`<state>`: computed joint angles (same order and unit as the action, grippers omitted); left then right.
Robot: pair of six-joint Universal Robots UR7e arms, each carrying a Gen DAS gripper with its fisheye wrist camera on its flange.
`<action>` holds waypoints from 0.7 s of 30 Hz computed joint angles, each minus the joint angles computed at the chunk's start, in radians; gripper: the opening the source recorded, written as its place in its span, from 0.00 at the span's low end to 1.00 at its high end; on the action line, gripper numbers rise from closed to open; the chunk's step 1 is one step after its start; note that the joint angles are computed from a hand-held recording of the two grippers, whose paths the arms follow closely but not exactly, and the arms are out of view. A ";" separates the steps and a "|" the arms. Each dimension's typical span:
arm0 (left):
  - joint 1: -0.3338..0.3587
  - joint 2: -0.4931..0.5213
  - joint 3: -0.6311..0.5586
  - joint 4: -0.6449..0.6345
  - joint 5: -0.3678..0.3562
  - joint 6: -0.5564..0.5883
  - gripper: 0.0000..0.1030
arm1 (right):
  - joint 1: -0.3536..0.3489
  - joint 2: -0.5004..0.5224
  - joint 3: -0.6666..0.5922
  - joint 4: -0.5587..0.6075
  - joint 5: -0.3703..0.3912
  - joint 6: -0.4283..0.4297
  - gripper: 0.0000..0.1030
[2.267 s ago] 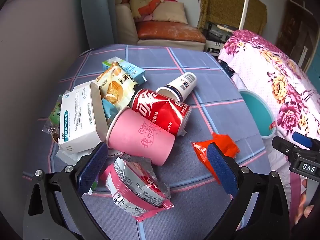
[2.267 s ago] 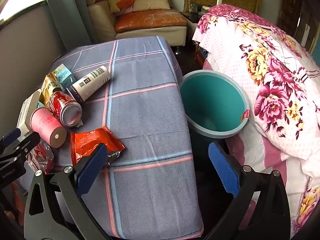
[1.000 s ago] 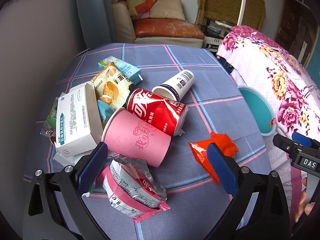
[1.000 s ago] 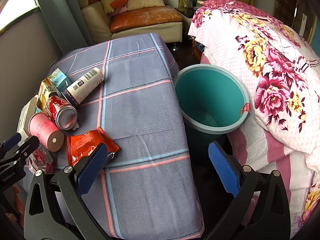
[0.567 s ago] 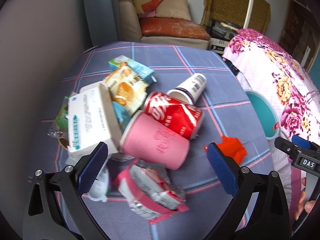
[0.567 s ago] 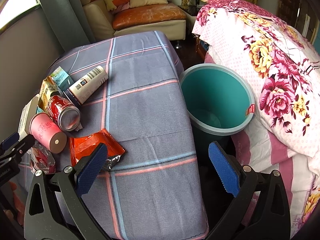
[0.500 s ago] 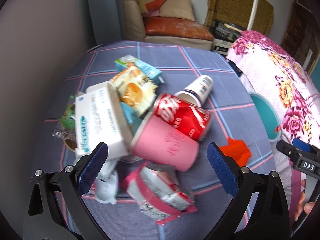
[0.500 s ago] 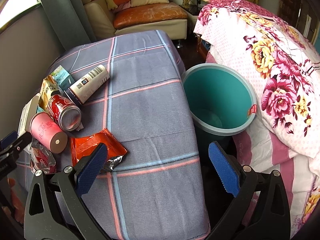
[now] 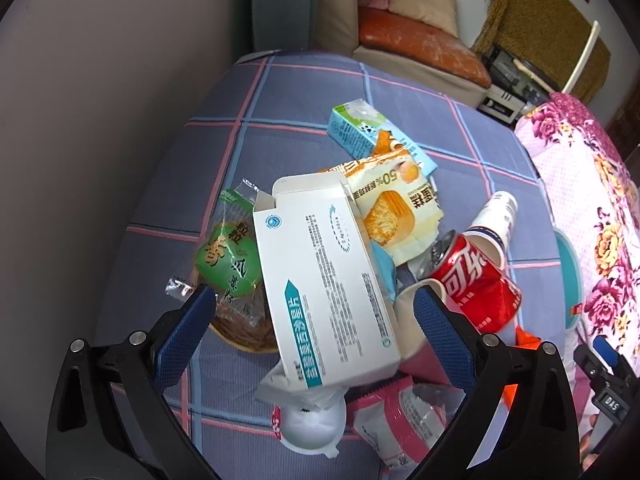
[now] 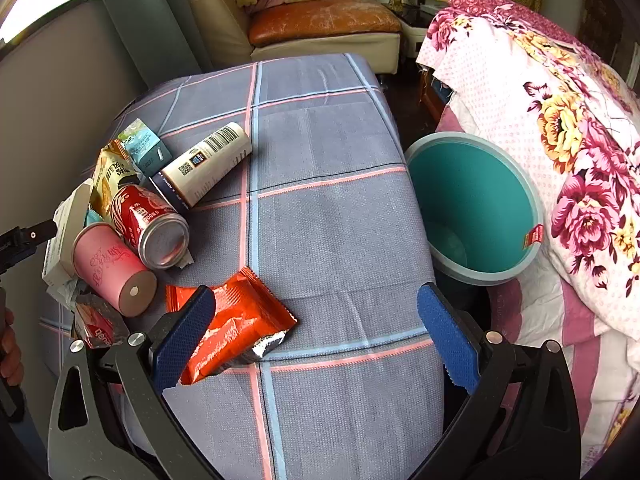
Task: Collect trash
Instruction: 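Grasp the white medicine box with the left gripper and lift it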
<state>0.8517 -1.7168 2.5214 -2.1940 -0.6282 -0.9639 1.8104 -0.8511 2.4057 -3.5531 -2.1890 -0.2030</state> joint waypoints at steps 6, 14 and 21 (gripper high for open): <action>0.067 0.079 -0.032 -0.050 -0.045 0.047 0.96 | 0.007 0.000 -0.042 0.078 0.003 0.010 0.94; 0.090 0.089 -0.004 -0.192 -0.063 0.147 0.51 | 0.016 0.020 -0.102 0.184 -0.002 0.044 0.94; 0.033 0.023 0.036 -0.219 -0.059 0.182 0.51 | 0.041 0.048 -0.176 0.269 -0.017 0.057 0.94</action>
